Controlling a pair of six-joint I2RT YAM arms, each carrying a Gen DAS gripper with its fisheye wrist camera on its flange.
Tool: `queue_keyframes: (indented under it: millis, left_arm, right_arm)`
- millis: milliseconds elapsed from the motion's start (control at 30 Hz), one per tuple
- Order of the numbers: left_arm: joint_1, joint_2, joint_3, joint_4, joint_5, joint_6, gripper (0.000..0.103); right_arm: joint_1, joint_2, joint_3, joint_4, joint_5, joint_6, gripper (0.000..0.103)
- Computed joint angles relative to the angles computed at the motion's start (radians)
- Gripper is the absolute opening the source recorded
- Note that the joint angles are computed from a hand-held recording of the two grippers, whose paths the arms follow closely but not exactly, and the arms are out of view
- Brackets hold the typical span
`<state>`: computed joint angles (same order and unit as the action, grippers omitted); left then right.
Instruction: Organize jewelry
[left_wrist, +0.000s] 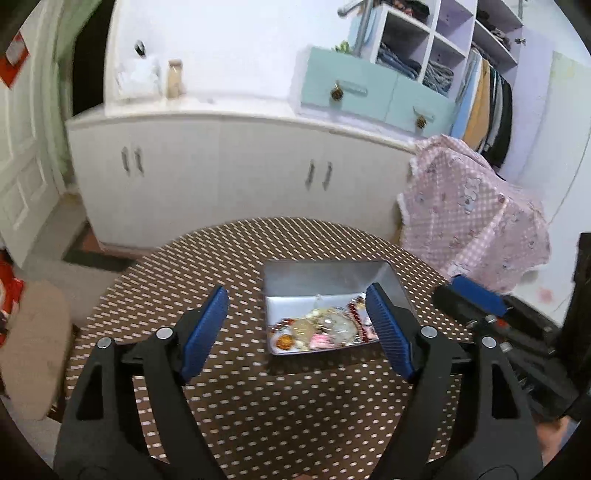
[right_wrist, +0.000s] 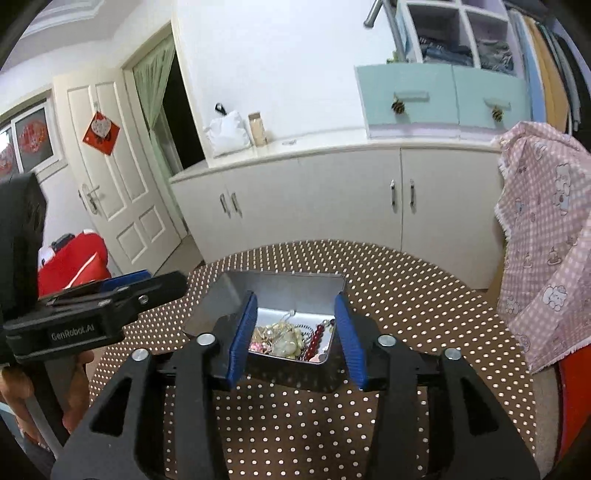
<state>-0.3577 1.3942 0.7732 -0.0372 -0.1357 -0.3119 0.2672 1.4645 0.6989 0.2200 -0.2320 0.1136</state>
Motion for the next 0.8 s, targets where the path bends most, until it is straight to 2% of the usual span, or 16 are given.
queue_keyframes:
  millis: [200,300,500,800]
  left_arm:
    - [-0.075,-0.202,-0.111,-0.014,-0.194,0.026,0.083]
    - [-0.111,-0.289,-0.151,-0.03,-0.277,0.029,0.085]
    - [-0.235,-0.452,-0.218,-0.062,-0.478,0.008,0.087]
    - [-0.508,-0.644,-0.281,-0.122,-0.771,-0.028,0.091]
  right_arm:
    - [0.014,-0.206,-0.114,-0.001,0.036,0.003,0.063]
    - [0.042,-0.314,-0.164,-0.02,0.077,-0.004,0.067]
    - [0.149,-0.507,-0.248,-0.045,0.232,-0.011,0.077]
    - [0.307,-0.746,-0.353,-0.072,0.463,-0.02,0.089]
